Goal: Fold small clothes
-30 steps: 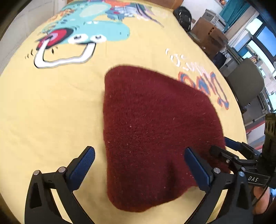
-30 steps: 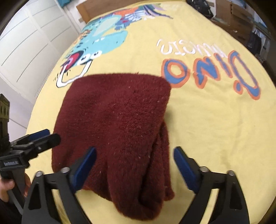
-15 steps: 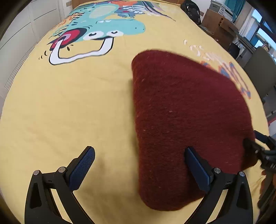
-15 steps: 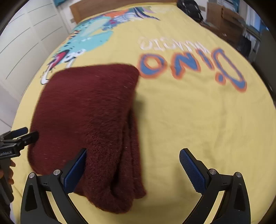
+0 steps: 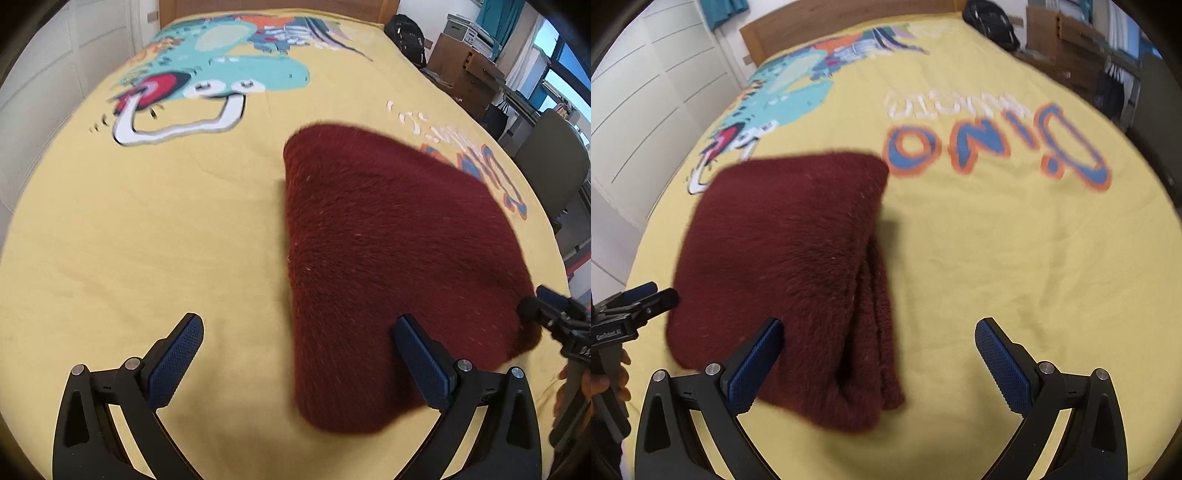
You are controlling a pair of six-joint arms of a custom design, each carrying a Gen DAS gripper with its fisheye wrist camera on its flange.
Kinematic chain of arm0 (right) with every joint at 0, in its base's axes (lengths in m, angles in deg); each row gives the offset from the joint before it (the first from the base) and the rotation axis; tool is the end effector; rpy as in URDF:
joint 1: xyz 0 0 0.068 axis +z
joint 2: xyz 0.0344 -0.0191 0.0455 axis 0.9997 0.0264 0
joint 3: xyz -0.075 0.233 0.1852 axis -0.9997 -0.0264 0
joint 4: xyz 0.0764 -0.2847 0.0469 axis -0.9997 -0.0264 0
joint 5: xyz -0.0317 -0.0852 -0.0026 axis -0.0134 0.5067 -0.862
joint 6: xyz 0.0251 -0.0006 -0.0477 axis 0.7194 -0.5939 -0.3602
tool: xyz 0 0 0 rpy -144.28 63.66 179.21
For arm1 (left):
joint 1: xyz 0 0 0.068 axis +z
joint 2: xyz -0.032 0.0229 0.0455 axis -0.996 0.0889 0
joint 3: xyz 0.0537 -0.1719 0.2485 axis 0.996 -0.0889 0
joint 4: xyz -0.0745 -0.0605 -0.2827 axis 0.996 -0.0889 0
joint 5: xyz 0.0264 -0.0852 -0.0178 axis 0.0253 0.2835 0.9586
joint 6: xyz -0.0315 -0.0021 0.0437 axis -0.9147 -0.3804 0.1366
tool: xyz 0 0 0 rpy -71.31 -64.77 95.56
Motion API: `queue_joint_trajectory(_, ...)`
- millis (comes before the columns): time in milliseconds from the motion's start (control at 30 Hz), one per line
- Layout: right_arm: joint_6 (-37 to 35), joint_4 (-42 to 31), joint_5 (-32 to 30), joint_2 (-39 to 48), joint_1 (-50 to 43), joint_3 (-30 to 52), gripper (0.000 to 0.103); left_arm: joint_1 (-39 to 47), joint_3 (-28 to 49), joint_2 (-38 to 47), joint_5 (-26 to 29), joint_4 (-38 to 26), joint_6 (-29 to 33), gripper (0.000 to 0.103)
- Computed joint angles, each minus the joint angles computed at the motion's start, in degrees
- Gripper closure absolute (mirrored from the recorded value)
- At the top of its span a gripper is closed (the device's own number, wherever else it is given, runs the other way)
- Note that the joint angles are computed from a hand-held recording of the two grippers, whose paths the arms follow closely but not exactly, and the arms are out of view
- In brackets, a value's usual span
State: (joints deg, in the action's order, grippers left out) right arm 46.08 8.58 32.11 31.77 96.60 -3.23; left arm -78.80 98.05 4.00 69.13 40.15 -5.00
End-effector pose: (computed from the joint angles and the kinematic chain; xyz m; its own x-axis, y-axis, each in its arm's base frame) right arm 0.2354 0.0414 0.1776 -0.8553 0.0065 -0.5181 -0.1456 0.9566 0.2524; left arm 0.2081 0.0174 0.2295 -0.8813 -0.0168 -0.4722 0.0260 0.9961 -0.0840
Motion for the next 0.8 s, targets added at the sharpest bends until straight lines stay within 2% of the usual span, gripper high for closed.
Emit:
queue_joint_trajectory(133,-0.9,-11.3,0.9,-12.7,-1.2,2.2,0.0,-0.1,2.8,-9.0,1.2,-8.7,-0.1,0.001)
queue_joint_trajectory(267,-2.7,-22.4,0.5,-23.2,-3.4,5.7,0.0,-3.8,7.8,-16.7,-3.9,-18.3,-3.3,0.001)
queue_joint_trajectory(400,-3.8,-31.8,4.0,-32.2,-3.4,8.7,0.0,-7.4,12.4,-22.2,-7.7,-26.3,-6.3,0.001)
queue_joint_trajectory(567,-4.9,-38.9,4.9,-40.1,-6.0,9.4,0.0,-11.6,14.9,-27.4,-12.6,-32.9,-9.9,0.001)
queue_joint_trajectory(633,-5.4,-40.9,6.1,-42.2,-6.4,9.3,0.0,-8.8,14.7,-29.1,-11.6,-34.9,-9.6,0.001)
queue_joint_trajectory(800,-8.3,-44.4,6.2,-45.3,-9.3,9.0,0.0,-9.5,13.4,-32.3,-13.6,-37.8,-10.1,0.001)
